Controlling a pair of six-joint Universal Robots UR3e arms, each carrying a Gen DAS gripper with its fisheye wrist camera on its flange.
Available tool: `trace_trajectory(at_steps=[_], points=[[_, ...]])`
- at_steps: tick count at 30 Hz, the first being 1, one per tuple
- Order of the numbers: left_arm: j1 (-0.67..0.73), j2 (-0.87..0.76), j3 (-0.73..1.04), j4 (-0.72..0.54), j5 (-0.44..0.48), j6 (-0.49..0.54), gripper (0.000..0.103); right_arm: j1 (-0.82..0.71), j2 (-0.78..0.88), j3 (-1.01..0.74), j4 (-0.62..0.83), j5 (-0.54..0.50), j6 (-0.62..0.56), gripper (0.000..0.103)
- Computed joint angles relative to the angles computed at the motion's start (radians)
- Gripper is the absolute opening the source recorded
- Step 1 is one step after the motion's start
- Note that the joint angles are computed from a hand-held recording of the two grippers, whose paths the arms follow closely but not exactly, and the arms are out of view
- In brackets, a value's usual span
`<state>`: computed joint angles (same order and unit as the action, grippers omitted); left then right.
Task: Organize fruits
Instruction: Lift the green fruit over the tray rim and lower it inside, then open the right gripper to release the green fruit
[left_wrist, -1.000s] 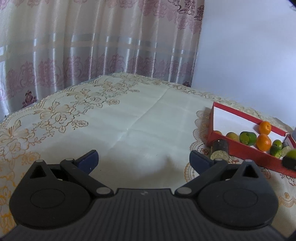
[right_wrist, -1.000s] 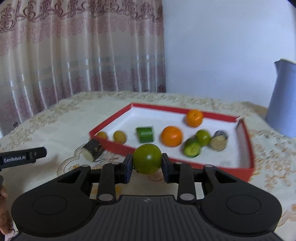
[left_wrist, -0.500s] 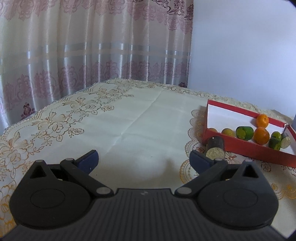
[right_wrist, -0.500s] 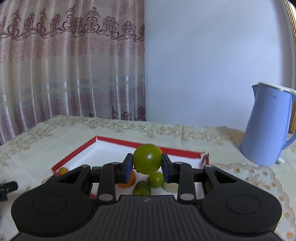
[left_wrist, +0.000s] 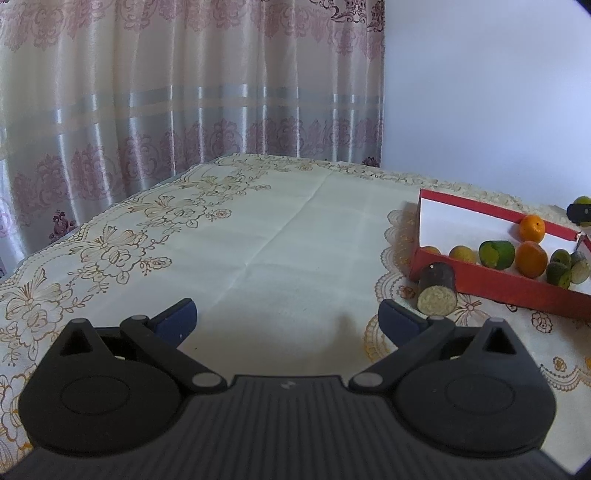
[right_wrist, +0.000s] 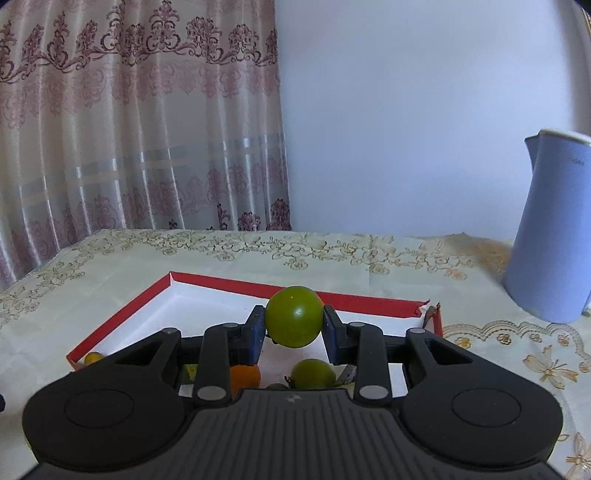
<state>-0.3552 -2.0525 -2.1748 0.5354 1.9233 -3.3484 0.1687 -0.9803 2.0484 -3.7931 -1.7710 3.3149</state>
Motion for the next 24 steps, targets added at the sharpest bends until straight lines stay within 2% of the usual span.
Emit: trace_trajectory(at_steps=[4, 16, 18, 20, 21, 22, 24], points=[[-0.005, -0.003, 0.008, -0.010, 0.010, 0.001, 0.103, -0.019, 0.023, -0.036, 0.038, 0.025, 0.016, 0.031], [-0.006, -0.002, 0.008, -0.012, 0.013, 0.002, 0.103, -0.024, 0.061, -0.116, 0.155, -0.003, 0.010, 0.033], [-0.005, -0.002, 0.006, -0.008, 0.012, 0.003, 0.103, -0.025, 0.060, -0.124, 0.179, -0.002, 0.006, 0.045], [-0.006, -0.002, 0.006, -0.005, 0.012, 0.002, 0.103, -0.002, 0.069, -0.126, 0.160, -0.059, 0.006, 0.066], [-0.007, -0.003, 0.006, -0.004, 0.012, 0.003, 0.103, 0.002, 0.068, -0.114, 0.133, -0.068, 0.005, 0.072], [-0.006, -0.003, 0.006, -0.004, 0.012, 0.004, 0.103, -0.002, 0.060, -0.097, 0.114, -0.058, 0.004, 0.076], [-0.007, -0.004, 0.004, 0.001, 0.016, 0.004, 0.103, -0.004, 0.037, -0.066, 0.091, -0.064, 0.013, 0.075]])
